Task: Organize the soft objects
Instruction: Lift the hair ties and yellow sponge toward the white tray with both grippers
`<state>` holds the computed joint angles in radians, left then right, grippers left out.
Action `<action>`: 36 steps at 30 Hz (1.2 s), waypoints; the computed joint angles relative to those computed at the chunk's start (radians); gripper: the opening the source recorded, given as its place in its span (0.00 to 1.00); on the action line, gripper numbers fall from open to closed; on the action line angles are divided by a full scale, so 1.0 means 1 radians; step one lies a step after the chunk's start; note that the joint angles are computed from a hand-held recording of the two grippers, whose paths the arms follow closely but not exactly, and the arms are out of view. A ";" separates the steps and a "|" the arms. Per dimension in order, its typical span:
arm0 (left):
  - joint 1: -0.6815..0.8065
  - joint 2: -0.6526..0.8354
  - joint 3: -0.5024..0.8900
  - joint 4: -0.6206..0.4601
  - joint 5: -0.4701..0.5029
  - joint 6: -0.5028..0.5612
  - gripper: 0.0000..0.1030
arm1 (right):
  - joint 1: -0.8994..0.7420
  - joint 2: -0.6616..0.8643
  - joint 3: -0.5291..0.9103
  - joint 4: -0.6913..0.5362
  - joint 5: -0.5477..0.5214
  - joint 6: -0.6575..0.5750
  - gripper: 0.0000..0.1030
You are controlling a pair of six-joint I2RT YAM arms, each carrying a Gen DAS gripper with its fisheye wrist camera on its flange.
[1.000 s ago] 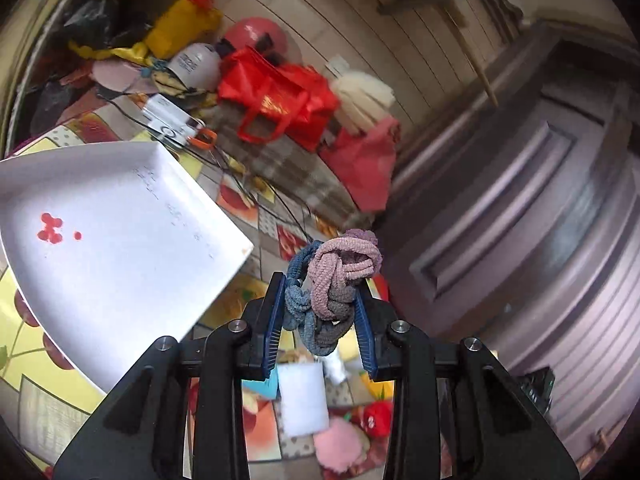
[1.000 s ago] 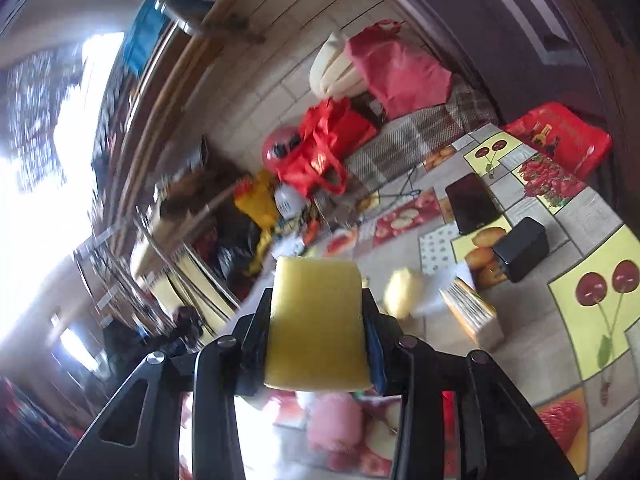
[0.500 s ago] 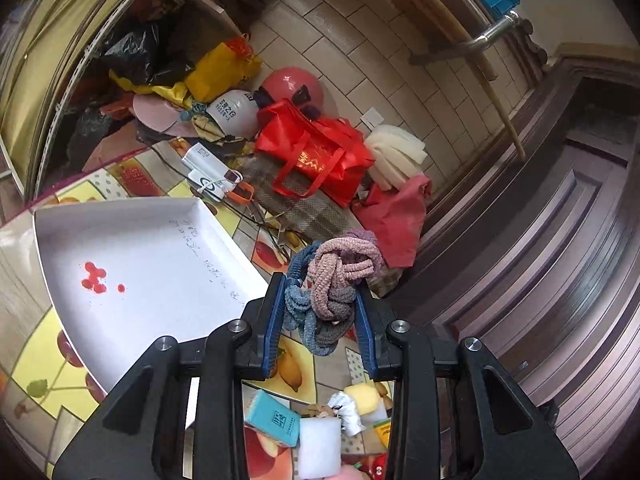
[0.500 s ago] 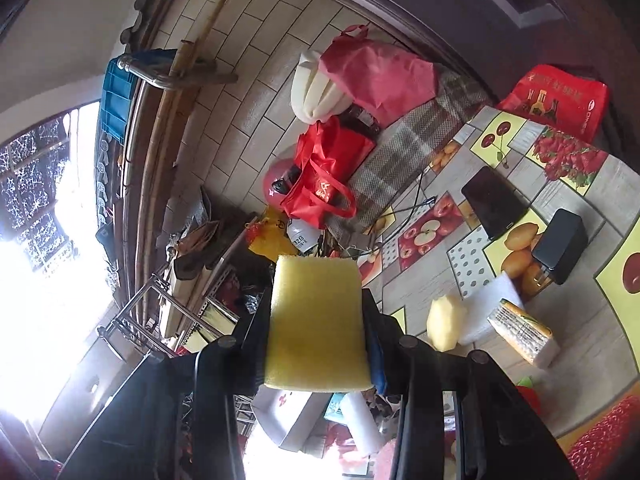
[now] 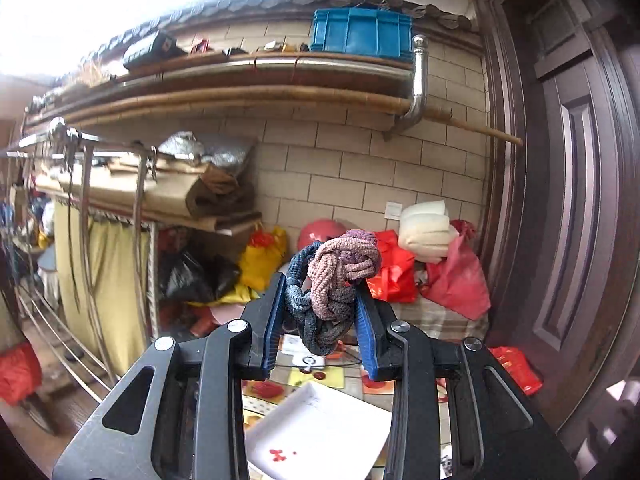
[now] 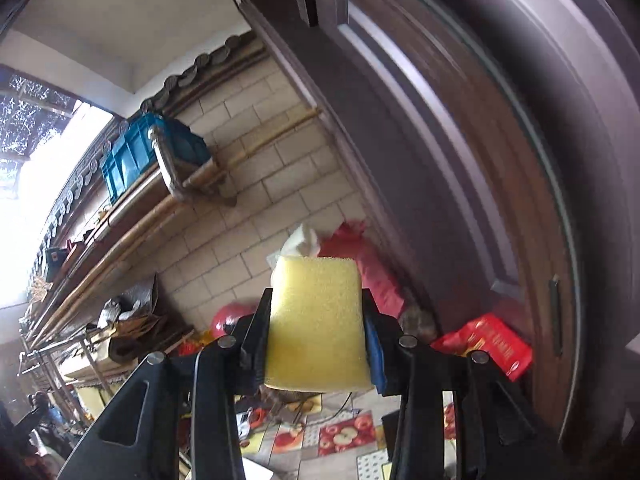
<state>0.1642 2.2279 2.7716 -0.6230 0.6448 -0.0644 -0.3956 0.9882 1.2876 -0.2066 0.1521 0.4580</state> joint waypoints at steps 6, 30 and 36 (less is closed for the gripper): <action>0.062 -0.256 -0.270 0.129 0.039 0.025 0.31 | 0.069 -0.065 0.216 -0.148 0.188 -0.059 0.38; 0.025 -0.459 -1.062 0.559 0.034 0.128 0.31 | 0.661 -0.149 -0.210 0.154 0.466 -0.315 0.38; -0.106 -0.354 -1.358 0.742 -0.042 0.207 0.31 | 0.803 0.164 -0.502 0.473 0.394 -0.326 0.38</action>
<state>0.0580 1.8740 1.4131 0.1187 0.6029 0.1427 0.4075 1.1518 0.7852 0.2660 0.5458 0.1322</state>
